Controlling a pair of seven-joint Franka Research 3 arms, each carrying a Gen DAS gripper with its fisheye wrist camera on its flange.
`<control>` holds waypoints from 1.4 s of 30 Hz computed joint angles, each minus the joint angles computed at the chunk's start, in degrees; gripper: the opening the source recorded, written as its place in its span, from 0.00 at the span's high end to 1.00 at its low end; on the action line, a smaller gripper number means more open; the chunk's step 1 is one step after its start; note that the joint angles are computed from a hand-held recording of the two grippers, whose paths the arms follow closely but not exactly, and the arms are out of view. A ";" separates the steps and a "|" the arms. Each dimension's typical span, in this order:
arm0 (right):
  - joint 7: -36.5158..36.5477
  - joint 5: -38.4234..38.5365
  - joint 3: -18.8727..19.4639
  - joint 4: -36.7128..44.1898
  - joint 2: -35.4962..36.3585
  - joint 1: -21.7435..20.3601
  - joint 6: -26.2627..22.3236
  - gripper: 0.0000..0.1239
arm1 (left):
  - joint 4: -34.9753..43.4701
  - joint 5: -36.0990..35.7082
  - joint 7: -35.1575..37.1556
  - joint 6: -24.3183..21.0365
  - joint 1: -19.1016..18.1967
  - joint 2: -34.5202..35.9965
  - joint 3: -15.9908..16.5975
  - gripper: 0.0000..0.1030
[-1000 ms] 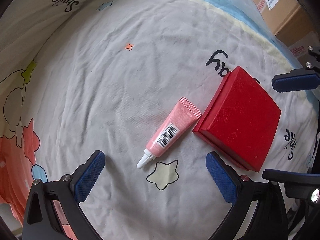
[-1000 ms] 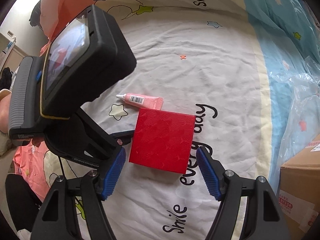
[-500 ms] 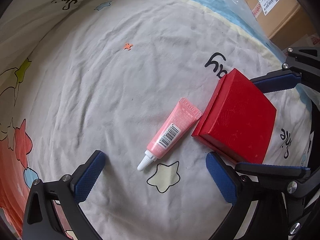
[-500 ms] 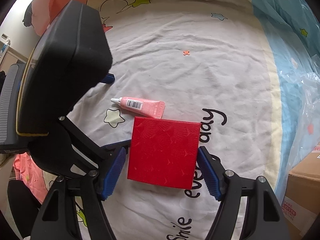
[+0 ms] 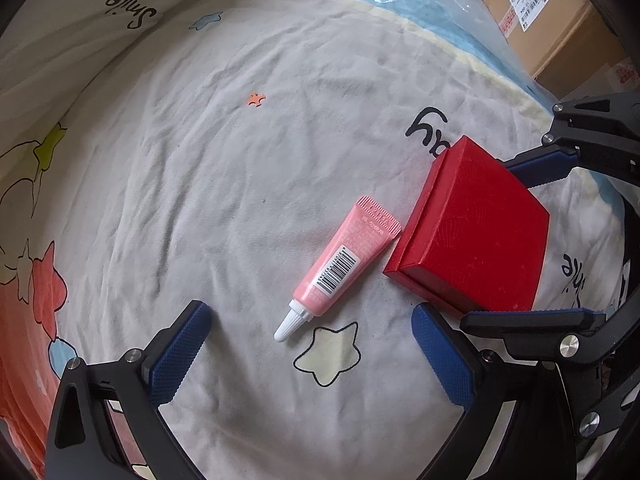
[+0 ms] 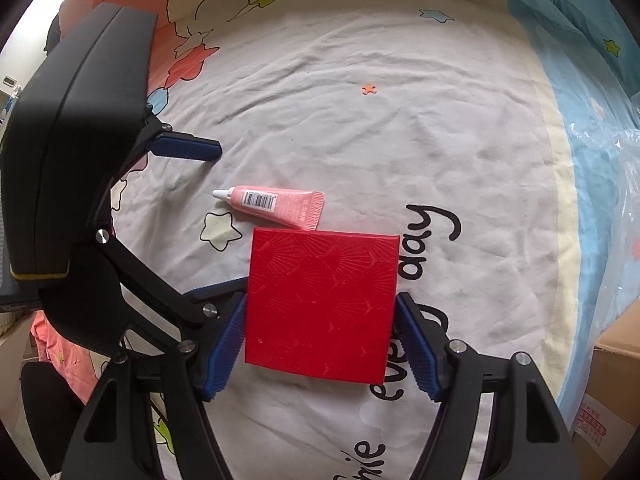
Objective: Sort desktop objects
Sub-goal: 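Lower the left tool onto the pink tube while the right tool grasps the red box, then close the left tool on the pink tube while the right tool lifts the red box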
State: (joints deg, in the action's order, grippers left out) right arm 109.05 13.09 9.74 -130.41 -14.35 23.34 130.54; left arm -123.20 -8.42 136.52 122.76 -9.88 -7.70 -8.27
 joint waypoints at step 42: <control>3.64 -2.28 1.14 -6.36 -11.16 -2.78 -0.06 0.45 | 8.77 4.43 1.17 -10.01 1.52 2.00 -0.23 0.83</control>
